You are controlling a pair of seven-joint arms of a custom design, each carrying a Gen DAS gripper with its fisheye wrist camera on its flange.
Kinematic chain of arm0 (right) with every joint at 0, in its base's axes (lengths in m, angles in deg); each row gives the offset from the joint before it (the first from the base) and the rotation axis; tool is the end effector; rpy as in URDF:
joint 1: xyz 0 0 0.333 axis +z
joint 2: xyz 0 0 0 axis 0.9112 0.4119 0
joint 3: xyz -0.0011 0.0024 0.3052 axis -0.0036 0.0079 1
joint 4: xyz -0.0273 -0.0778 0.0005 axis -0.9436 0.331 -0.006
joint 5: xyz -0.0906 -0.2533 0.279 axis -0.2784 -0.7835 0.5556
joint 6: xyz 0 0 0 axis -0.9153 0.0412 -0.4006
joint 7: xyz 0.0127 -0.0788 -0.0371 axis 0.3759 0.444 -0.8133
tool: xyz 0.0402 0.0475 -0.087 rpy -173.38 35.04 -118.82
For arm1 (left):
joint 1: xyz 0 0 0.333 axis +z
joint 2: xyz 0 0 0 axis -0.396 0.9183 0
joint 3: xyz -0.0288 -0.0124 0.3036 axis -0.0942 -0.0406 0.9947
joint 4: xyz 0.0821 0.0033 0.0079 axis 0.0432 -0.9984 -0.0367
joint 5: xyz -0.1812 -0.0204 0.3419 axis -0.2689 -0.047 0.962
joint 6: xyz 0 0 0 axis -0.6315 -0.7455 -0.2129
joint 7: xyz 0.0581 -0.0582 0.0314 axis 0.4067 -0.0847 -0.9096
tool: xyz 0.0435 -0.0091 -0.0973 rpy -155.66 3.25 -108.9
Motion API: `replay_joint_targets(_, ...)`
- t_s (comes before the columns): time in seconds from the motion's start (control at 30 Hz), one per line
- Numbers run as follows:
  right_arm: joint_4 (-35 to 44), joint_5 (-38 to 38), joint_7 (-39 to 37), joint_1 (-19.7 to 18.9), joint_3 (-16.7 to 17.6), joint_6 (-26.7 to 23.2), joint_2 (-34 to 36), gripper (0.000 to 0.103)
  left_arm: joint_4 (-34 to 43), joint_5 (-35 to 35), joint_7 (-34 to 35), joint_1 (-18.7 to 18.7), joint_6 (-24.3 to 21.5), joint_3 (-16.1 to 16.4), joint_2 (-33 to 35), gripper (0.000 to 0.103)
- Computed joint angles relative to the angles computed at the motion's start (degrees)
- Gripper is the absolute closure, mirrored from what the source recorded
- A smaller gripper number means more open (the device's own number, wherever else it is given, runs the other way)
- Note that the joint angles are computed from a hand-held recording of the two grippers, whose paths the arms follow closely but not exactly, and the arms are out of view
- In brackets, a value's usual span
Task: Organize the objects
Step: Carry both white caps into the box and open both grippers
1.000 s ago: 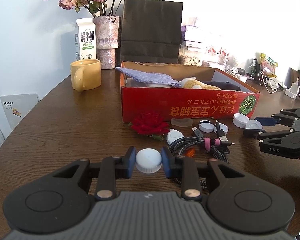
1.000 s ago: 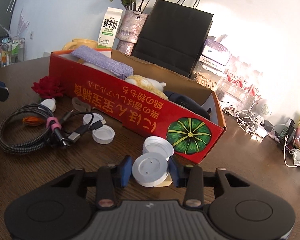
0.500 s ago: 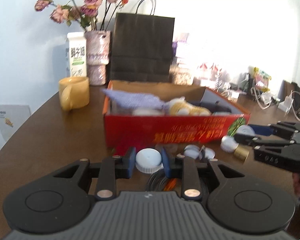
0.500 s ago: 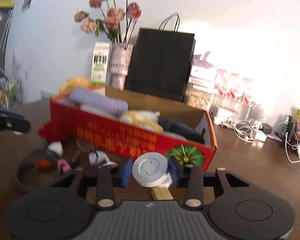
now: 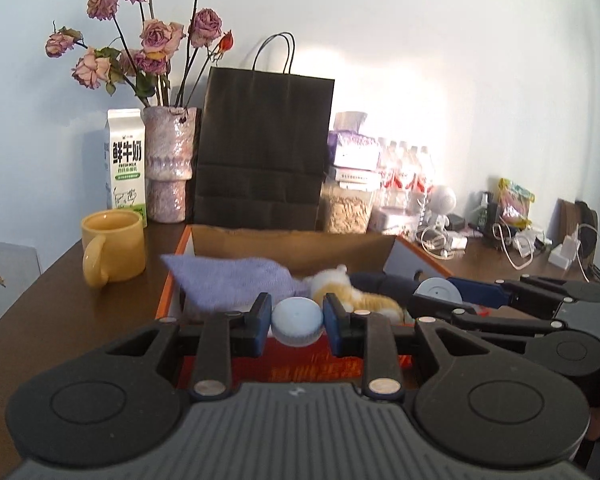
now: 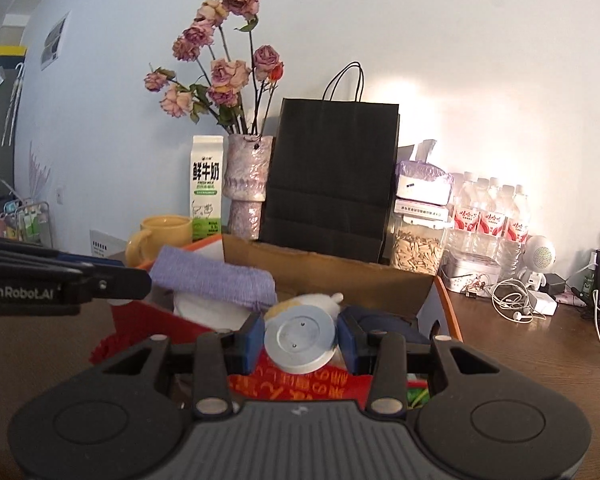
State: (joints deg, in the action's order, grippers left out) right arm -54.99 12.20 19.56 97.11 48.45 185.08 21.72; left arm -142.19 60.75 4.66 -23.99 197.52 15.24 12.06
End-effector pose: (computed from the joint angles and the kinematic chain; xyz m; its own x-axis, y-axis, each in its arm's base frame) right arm 0.5561 0.2946 0.4288 0.3025 -0.9503 0.0737 -0.2789 -0.1622 -0.9465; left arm 0.5471 -0.0979 0.4452 -0.2227 -0.9684 0.1118 -0.3598 -0.0250 -0.9327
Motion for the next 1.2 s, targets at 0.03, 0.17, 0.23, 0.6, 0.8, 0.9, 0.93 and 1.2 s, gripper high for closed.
replay_joint_targets(0.03, 1.31, 0.63, -0.5, 0.31, -0.43, -0.32, 0.61, 0.065, 0.97, -0.61, 0.19, -0.18, 0.05, -0.02, 0.63, 0.074)
replay_joint_targets(0.17, 6.49, 2.18, -1.71, 0.97, -1.72, -1.61, 3.18, 0.065, 5.31, -2.59, 1.22, -1.04, -0.59, 0.14, 3.4, 0.074)
replay_joint_targets(0.23, 9.22, 3.31, -2.16, 1.32, -2.43, -2.65, 4.56, 0.065, 7.61, -2.75, 1.14, -1.25, -1.26, 0.14, 4.85, 0.074)
replay_joint_targets(0.6, 24.43, 13.24, -5.63, 7.9, -13.06, -11.06, 13.76, 0.065, 20.23, -6.74, 1.82, -4.8, -5.76, 2.32, 13.8, 0.074)
replay_joint_targets(0.8, 25.91, 11.62, -0.85, 9.52, -17.46, -15.38, 15.79, 0.065, 23.0, -9.88, 3.37, -7.42, -7.01, 5.02, 16.61, 0.074)
replay_joint_targets(0.9, 25.17, 10.0, 1.27, 9.92, -18.32, -16.07, 15.74, 0.065, 23.05, -10.11, 3.62, -7.66, -7.16, 5.4, 16.79, 0.074)
replay_joint_targets(0.93, 24.89, 9.37, 1.93, 10.03, -18.49, -15.99, 15.7, 0.065, 23.06, -10.09, 3.66, -7.68, -7.26, 5.4, 16.8, 0.074)
replay_joint_targets(1.2, 22.66, 4.96, 7.61, 11.05, -20.36, -15.76, 15.21, 0.063, 21.91, -12.68, 4.75, -9.1, -5.12, 6.64, 16.44, 0.072)
